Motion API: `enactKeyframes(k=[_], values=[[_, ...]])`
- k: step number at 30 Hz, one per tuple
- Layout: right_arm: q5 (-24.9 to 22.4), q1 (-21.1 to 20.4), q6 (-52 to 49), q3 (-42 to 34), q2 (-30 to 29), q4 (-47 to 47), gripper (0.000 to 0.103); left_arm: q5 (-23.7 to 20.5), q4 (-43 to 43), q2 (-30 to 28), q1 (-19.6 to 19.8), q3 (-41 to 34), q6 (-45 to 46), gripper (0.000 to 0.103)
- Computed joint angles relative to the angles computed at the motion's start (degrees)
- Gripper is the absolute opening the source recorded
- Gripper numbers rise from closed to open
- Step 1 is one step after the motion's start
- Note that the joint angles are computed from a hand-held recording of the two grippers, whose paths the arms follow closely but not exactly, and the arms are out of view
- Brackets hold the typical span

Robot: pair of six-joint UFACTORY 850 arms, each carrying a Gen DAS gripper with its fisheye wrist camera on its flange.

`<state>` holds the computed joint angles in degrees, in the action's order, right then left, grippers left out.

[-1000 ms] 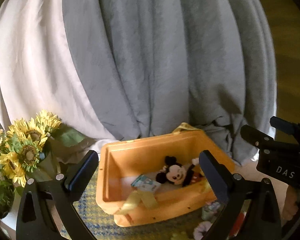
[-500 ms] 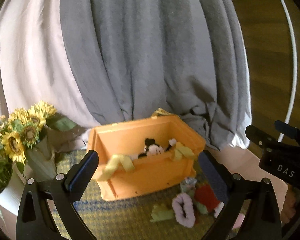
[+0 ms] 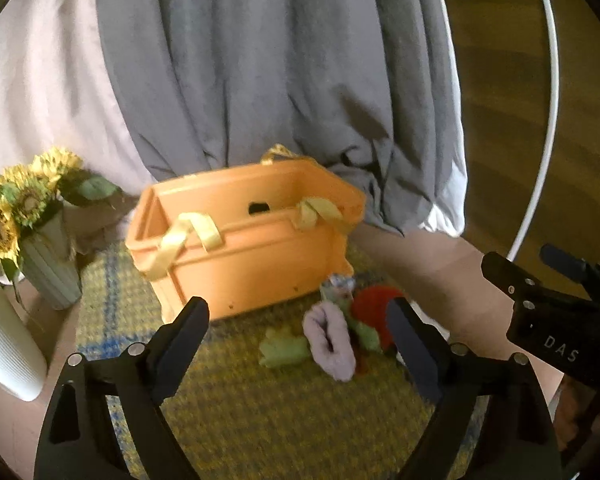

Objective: Organize soft objects
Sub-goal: 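Move both tools back toward the remaining soft toys beside the crate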

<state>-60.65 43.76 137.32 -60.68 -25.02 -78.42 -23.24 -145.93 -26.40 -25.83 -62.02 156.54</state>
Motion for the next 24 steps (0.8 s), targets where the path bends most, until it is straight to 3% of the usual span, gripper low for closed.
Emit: enactKeyframes(k=[8,16,24], values=[[1.7,1.2,-0.9,0.9,-1.5,4.6,0.090,0.7,7.4,-2.5,-0.3,-0.1,-5.5,0.084],[7.2,0.5,-0.6,1.4,-3.7,7.6,0.089,2.8,17.2,-6.4,-0.7,-2.6,-14.5,0.081],[10.8,-0.3,-0.1,1.2,-6.3,7.8,0.086,3.9,21.4,-10.5,-1.1,-5.8,-18.3,0.076]])
